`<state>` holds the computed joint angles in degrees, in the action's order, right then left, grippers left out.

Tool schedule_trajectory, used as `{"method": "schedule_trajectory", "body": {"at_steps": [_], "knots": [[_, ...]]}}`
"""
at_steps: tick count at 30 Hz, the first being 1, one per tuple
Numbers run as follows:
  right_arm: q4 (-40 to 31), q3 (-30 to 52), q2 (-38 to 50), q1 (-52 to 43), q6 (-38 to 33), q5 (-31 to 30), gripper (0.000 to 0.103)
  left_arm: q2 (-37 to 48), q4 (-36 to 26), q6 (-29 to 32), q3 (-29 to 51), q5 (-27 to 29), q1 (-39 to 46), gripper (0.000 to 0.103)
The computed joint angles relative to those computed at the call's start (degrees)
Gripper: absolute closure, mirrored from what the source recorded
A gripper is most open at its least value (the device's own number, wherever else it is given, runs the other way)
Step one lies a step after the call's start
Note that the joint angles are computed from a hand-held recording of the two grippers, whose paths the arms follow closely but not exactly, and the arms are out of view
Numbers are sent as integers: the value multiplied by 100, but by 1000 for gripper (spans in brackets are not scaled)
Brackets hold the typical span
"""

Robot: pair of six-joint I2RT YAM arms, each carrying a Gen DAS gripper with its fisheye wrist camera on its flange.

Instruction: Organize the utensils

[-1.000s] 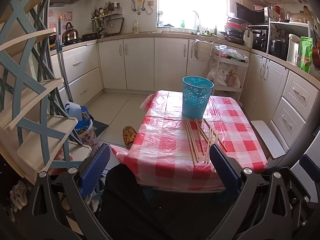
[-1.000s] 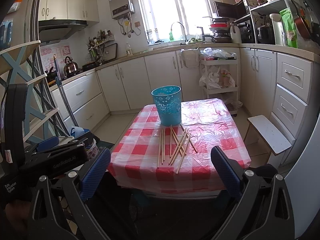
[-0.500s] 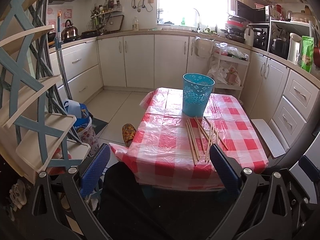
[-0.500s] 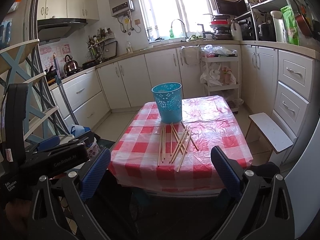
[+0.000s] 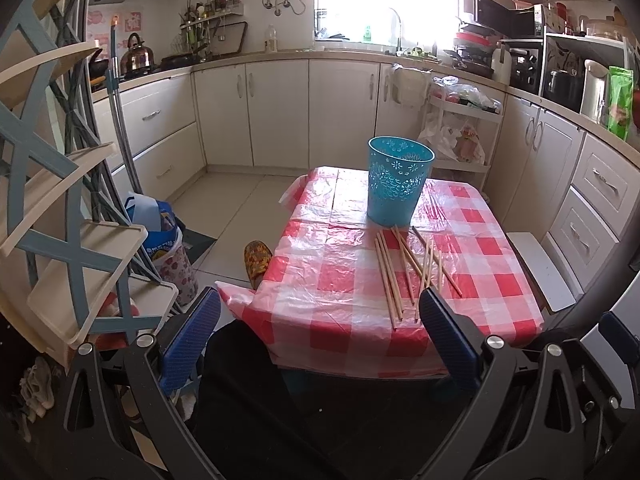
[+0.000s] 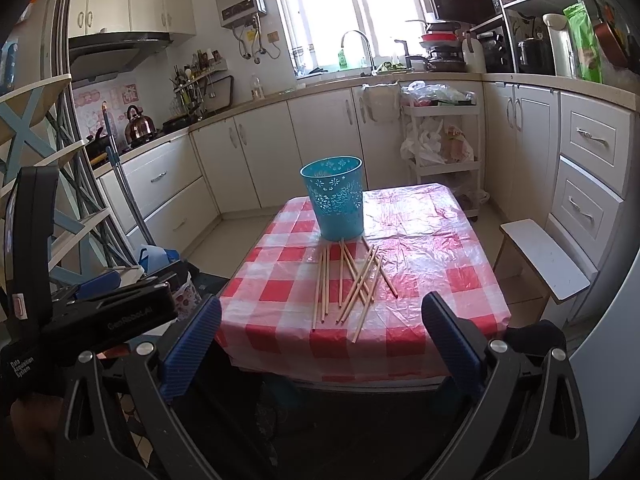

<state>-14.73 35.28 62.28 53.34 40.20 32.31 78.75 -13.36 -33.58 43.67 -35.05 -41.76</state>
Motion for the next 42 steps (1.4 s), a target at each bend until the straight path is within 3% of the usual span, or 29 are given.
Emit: {"method": "schedule_trajectory", "body": {"at_steps": [16,28,31,38,42], "knots": [[1115,-69,1028,-1308,-628,-1338,7,1296,450,383,647,619,641,8],[1867,417,2570,-2465,-1204,-2200,7,2691,679,757,1630,1155,1092,8],[2006,627,3033,-2790,-1348,-2439,10,3120,680,886,2010,1310,1164,8],[2104,1285,4146,-3383,-1653,-2997,29,4046,839,1214,2784,1725,1285,8],[2035,1703,4671,-3531,-1779,-3046,33,4568,916,1471,3255,2000,1316,8]]}}
